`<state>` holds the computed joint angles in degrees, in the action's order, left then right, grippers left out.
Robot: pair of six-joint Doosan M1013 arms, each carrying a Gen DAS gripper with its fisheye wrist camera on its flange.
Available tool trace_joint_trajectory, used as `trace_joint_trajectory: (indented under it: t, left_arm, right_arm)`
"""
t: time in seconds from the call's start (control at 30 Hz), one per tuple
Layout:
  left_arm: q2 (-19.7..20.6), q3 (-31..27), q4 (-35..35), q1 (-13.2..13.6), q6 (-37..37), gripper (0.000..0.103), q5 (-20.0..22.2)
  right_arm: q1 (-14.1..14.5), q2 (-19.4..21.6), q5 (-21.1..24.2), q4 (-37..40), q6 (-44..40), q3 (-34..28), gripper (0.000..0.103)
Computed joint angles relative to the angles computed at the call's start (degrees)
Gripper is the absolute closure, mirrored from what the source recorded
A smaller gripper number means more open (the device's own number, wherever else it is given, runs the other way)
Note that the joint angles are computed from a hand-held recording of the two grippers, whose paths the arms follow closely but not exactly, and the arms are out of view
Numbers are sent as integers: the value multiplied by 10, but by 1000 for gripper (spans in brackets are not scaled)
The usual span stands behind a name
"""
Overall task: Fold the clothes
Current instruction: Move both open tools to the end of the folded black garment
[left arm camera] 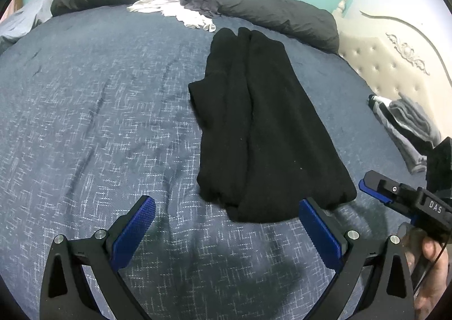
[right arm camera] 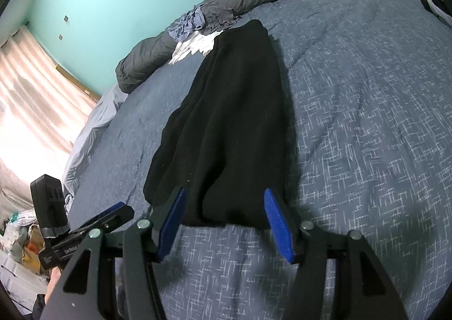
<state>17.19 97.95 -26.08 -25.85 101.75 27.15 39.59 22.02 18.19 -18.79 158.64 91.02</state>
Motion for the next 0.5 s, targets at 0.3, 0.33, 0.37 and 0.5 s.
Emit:
trace_joint_trajectory:
  t: [0.3,0.33,0.37,0.5]
  left_arm:
    - [1,1,4,-1,-9,0,6]
    - [2,0,-4,1,-4,0,9]
    - [3,0,-5,1,-2,0,11]
    - [5,-2,-16,1,14,1,20]
  right_arm:
    - [3,1,5,-12,4,-1,44]
    - [3,1,6,-12,2,-2,44]
    - [3,2,9,-13,0,-3,44]
    - [5,5,15,-13,-10,-7,44]
